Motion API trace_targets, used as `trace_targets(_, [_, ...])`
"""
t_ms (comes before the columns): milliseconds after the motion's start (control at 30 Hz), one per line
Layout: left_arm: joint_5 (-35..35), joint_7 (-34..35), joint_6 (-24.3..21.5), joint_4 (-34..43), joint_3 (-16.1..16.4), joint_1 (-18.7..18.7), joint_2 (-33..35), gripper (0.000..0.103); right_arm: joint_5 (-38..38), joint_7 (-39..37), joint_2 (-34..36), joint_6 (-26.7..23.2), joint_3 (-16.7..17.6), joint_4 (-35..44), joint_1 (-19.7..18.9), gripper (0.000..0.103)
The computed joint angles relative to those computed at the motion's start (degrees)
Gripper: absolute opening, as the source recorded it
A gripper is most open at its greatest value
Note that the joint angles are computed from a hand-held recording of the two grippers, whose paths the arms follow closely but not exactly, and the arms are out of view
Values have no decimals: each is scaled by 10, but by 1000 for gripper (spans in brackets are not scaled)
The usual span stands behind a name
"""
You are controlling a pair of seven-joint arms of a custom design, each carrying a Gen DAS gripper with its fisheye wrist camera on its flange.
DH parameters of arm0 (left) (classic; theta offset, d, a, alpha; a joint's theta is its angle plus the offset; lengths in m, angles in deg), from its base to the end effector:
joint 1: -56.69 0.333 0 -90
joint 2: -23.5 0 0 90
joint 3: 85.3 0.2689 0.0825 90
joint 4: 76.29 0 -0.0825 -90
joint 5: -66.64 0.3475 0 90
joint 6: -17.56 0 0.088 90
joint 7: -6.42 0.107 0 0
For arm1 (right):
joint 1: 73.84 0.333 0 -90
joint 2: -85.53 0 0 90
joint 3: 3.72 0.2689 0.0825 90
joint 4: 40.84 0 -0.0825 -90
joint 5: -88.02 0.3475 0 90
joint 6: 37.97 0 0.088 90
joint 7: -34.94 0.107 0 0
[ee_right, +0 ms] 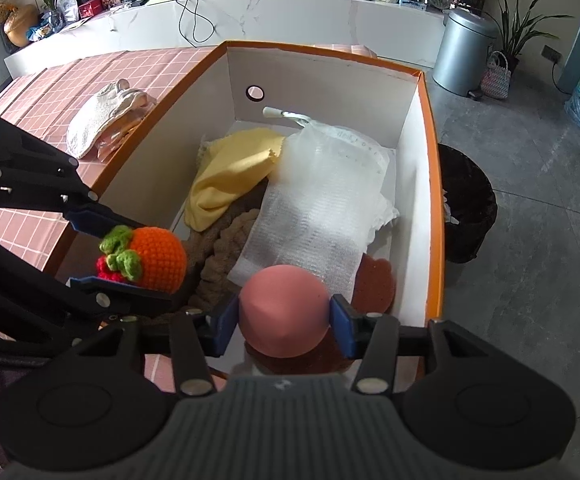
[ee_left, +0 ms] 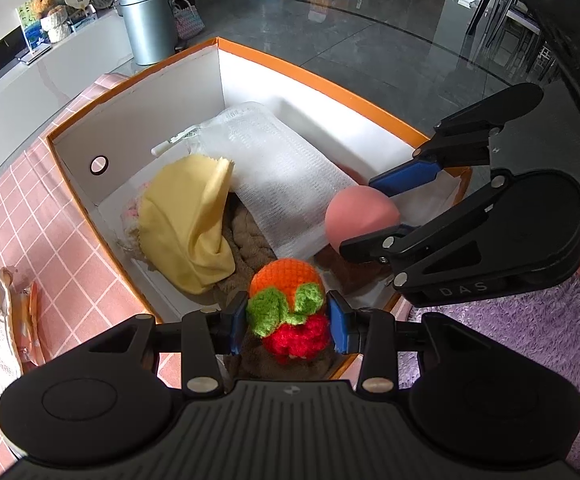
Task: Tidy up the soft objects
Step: 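Open both tools to drop the strawberry and ball into the box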
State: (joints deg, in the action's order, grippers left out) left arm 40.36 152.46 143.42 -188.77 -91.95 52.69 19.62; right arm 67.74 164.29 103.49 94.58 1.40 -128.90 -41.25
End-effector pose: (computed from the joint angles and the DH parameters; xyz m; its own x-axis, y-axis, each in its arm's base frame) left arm 0.5245 -0.1157 0.5012 -0.8174 -0.5753 0.0306 -0.5178 0.7103 -0.4767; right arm 0.5186 0.3834 0.4920 0.1456 -0.9890 -0.0247 -0.8499 -0.1123 -0.5148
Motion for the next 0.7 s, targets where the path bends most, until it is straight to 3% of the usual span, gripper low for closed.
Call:
trace_targets(133, [4,-8,7,-7,-1,-1,-8,52,-9,4,-2,-6,-1,2,4,53])
trace_targets(267, [2,-10,19,-18,1,-2,-19,70,-30,14,-9,-3,-3,-2,9,64])
trace_targets(567, [-24,5,30,-41,13,-6,-47,70,-73,41,-24,-9,-3,-9,16,75])
trace_targets(700, [-66,27,42,-63,26,-9,-72,70,-103,69,-36,-9,-2,-18,22,79])
